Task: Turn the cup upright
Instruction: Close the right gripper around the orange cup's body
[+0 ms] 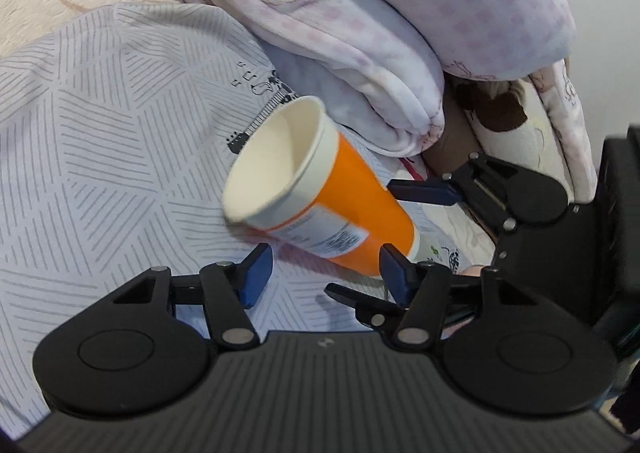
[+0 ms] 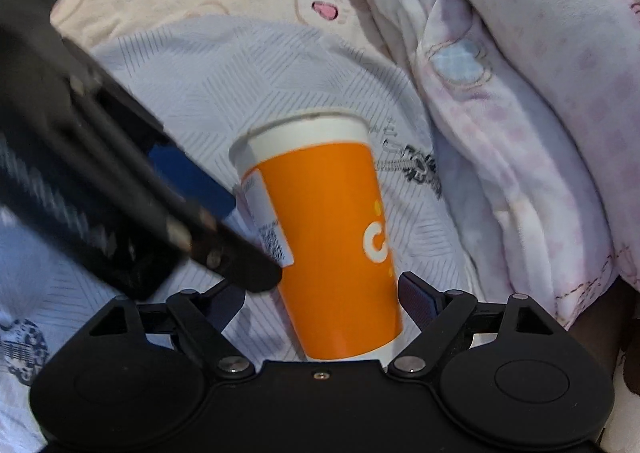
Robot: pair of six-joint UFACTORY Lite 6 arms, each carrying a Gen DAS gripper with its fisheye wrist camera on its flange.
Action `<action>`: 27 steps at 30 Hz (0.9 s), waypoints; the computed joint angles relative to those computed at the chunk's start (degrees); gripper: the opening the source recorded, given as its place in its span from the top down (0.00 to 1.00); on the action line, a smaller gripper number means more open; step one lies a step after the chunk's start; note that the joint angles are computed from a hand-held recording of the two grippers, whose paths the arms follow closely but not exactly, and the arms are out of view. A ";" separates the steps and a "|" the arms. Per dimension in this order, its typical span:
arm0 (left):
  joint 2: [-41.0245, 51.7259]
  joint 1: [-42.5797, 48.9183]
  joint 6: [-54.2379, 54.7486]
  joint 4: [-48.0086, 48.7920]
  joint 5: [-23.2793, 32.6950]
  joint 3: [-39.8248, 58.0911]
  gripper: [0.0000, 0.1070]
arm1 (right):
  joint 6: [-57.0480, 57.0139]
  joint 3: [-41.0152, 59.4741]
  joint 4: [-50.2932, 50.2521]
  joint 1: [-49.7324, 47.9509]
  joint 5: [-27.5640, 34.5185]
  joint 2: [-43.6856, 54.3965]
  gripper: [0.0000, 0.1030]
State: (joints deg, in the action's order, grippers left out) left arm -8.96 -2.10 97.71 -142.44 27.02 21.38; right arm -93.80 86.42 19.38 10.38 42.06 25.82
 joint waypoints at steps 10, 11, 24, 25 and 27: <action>0.08 1.57 -2.14 2.04 1.76 -0.82 0.51 | 6.58 -4.59 -0.97 1.36 -6.98 -2.60 0.30; -0.12 2.17 -2.97 2.92 2.29 -1.03 0.51 | 7.55 -4.28 -0.95 1.33 -6.01 -2.78 0.30; -2.64 11.34 -25.36 26.74 10.33 -1.80 0.50 | 28.86 -2.00 -0.25 -0.33 6.19 -4.57 0.30; -3.23 11.54 -26.68 28.28 10.55 -1.83 0.50 | 30.02 -2.40 0.87 -1.26 7.30 -5.10 0.30; -4.74 11.94 -30.70 32.48 10.58 -1.75 0.50 | 32.19 -2.93 2.78 -3.45 9.43 -6.02 0.30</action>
